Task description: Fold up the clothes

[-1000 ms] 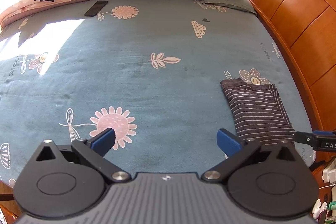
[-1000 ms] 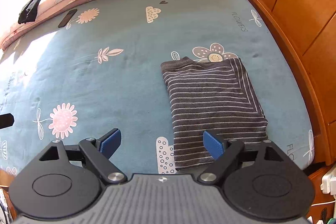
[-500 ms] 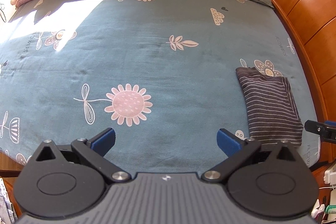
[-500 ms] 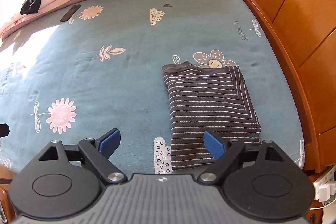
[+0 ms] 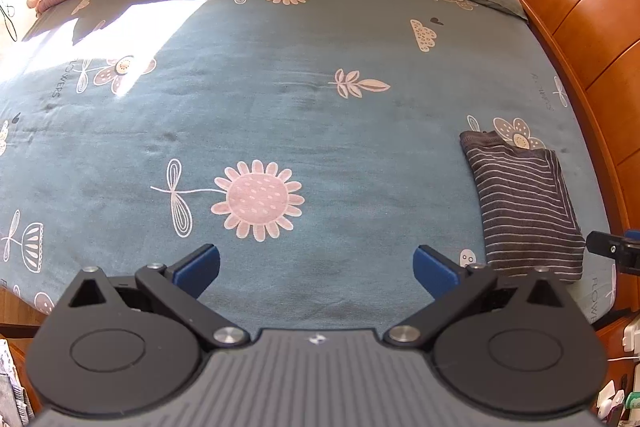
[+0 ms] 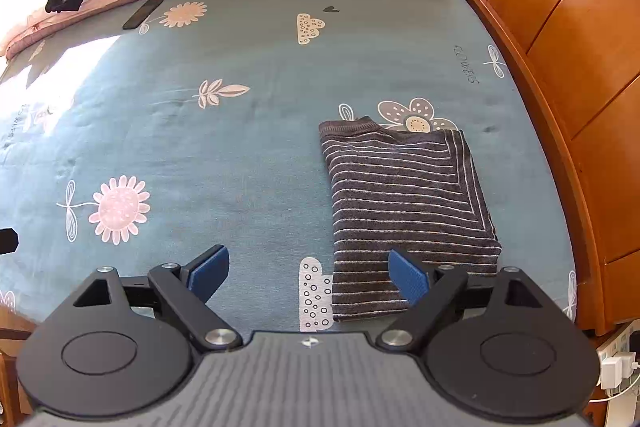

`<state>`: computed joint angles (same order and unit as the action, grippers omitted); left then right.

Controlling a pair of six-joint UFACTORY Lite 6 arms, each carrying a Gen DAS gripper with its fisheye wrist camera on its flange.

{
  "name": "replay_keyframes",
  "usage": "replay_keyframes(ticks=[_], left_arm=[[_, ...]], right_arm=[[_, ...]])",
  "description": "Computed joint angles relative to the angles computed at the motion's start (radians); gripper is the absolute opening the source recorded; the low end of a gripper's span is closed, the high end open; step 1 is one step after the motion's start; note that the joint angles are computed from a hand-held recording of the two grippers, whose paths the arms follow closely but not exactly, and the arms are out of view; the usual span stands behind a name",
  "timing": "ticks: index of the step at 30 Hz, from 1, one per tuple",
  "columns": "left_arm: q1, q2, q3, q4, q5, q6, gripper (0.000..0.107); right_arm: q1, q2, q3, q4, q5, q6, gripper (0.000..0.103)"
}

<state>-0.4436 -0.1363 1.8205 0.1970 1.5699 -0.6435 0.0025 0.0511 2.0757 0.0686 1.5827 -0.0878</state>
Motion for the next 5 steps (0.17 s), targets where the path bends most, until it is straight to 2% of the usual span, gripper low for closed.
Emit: replay_keyframes(ticks=[5], left_arm=[[0.034,-0.011,-0.013,-0.010,-0.014,0.026,0.102]], right_arm=[[0.015,0.000,0.002,-0.011,0.000,0.010,0.090]])
